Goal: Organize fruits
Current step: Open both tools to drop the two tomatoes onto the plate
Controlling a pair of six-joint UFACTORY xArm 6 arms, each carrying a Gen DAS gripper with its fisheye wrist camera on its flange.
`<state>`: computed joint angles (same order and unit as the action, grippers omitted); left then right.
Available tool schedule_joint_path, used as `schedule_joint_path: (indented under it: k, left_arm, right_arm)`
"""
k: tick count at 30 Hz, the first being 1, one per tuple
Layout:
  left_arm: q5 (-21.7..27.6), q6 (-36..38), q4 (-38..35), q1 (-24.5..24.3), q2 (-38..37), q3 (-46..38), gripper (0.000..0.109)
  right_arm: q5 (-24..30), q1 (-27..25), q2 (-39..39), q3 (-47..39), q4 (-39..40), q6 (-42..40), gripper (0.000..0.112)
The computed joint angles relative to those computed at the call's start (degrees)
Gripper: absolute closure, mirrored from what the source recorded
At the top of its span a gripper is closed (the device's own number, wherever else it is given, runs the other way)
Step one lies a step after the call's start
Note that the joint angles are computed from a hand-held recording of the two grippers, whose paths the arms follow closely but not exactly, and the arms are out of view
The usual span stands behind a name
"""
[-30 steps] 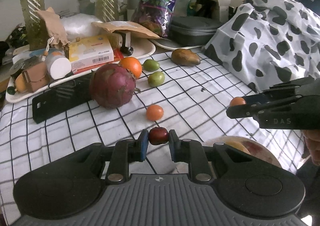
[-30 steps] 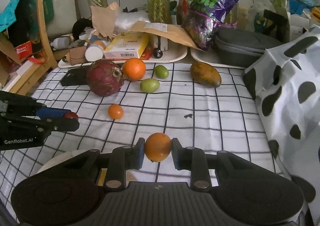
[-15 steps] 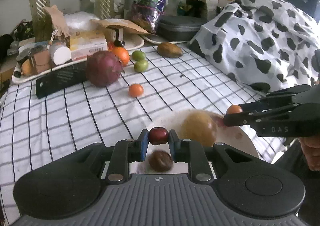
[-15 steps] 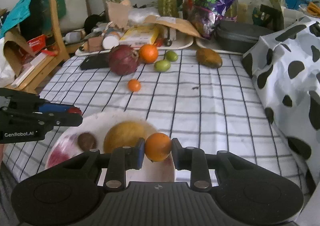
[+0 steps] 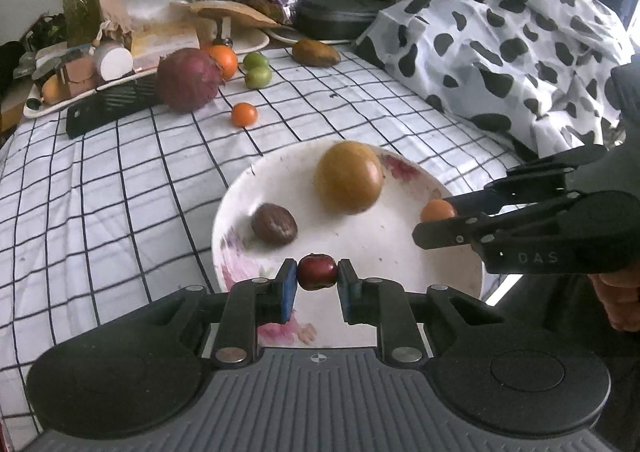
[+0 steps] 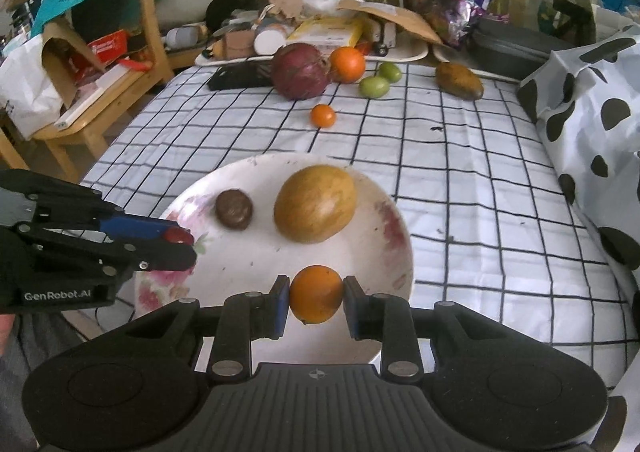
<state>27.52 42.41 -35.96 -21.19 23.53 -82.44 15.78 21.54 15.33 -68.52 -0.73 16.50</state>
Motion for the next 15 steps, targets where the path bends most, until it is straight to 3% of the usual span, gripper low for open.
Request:
schedule_joint_path:
  k: [6,8,9,10,15]
  left_arm:
    - [-3.1,-3.3,6.1,-1.1,-0.7,2.0,0.085]
    - [-3.7,-5.2,8.8,-1.3,-0.9,2.4,0.069]
    - [-4.3,-5.9,9.7,-1.3,-1.1,2.8,0.062]
    - [-5.1,-6.0,9.8,-1.4,-1.5,3.4,0.053]
    - [-6.2,-7.7,9.6,-1.2,-3.4,5.6,0.050]
  right_arm:
    - [2.3,0.3,0.4,-0.7,-2.5,1.1,0.082]
    - [2.7,0.3,0.3,-0.6,-3.9,2.2,0.060]
    - [2.7,0.3,0.1,-0.5,-6.1,4.0,0.040]
    - [2.3,0.2,-0.2,-0.1,-8.8,6.1,0.034]
    - [1.7,-0.4,-2.1,1.8,-12.2,12.0,0.033]
